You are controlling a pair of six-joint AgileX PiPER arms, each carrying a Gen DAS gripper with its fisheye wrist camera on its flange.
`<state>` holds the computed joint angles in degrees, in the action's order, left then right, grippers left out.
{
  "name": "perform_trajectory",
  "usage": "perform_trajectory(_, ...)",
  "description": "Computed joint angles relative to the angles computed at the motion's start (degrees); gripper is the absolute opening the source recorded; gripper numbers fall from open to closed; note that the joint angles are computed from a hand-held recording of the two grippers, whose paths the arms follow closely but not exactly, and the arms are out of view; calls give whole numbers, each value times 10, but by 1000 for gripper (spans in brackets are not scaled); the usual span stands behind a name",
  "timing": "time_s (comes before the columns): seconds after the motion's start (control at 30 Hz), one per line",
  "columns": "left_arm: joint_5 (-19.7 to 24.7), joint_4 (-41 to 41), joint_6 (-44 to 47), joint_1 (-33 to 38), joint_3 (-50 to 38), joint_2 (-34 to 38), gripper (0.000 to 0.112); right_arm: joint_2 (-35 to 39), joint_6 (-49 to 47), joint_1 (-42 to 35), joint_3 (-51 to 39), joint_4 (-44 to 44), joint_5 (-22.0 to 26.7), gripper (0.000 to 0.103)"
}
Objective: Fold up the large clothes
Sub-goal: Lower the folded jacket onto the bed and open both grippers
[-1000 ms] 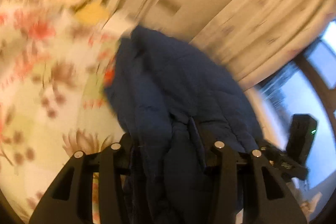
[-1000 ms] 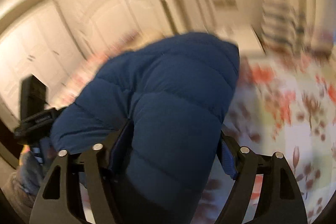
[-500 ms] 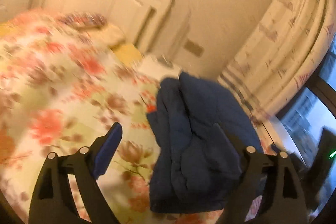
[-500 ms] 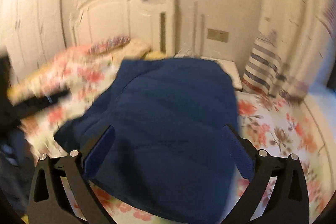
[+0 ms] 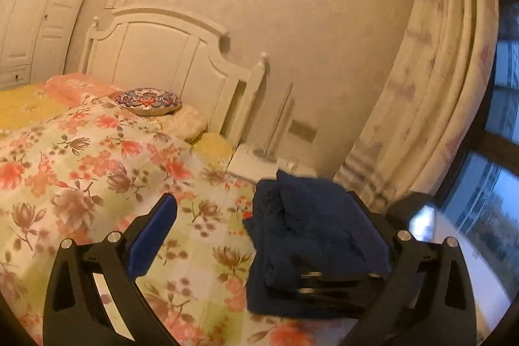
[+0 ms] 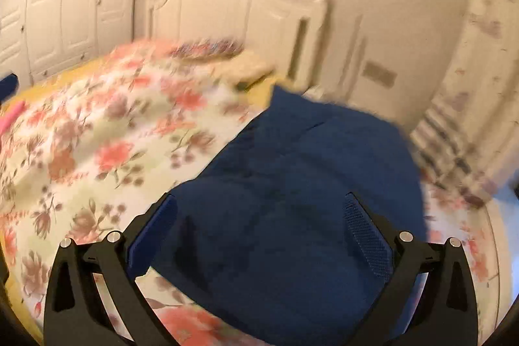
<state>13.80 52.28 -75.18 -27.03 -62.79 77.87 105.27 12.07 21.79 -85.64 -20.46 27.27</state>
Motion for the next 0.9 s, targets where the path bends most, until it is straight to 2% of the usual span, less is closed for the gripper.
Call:
perform_trajectory(0.03, 24, -37, 57, -9, -14, 6, 101, 18, -8, 6, -17, -2, 24, 99)
perform_trajectory(0.07, 67, -53, 103, -21, -34, 11, 101, 20, -24, 4, -10, 13, 25, 99)
perform_trajectory(0.1, 93, -55, 125, -28, -42, 12, 101, 8, -59, -5, 11, 51, 2, 99)
perform_trajectory(0.13, 120, -42, 133, -37, -53, 18, 101, -16, -99, -19, 50, 108, -32, 98)
perform_trajectory(0.2, 171, -28, 152, -51, -75, 29, 101, -63, -176, -42, 99, 223, -56, 98)
perform_trajectory(0.27, 213, -38, 169, -62, -102, 43, 101, -128, -246, -76, 148, 338, -65, 98)
perform_trajectory(0.33, 252, -30, 160, -80, -123, 55, 101, -194, -274, -115, 183, 387, -66, 98)
perform_trajectory(0.4, 271, -16, 151, -102, -138, 62, 101, -241, -233, -136, 186, 355, -44, 98)
perform_trajectory(0.47, 282, -23, 166, -127, -158, 66, 101, -289, -131, -146, 166, 259, 10, 98)
perform_trajectory(0.6, 342, -11, 179, -191, -210, 84, 101, -341, 15, -114, 118, 95, 123, 98)
perform_trajectory(0.7, 384, 26, 171, -244, -231, 86, 101, -373, 90, -73, 126, -4, 164, 98)
perform_trajectory(0.83, 398, 8, 195, -274, -247, 76, 101, -401, 108, -52, 151, -24, 184, 98)
perform_trajectory(0.9, 421, 21, 188, -290, -253, 77, 101, -408, 141, -18, 164, -67, 200, 98)
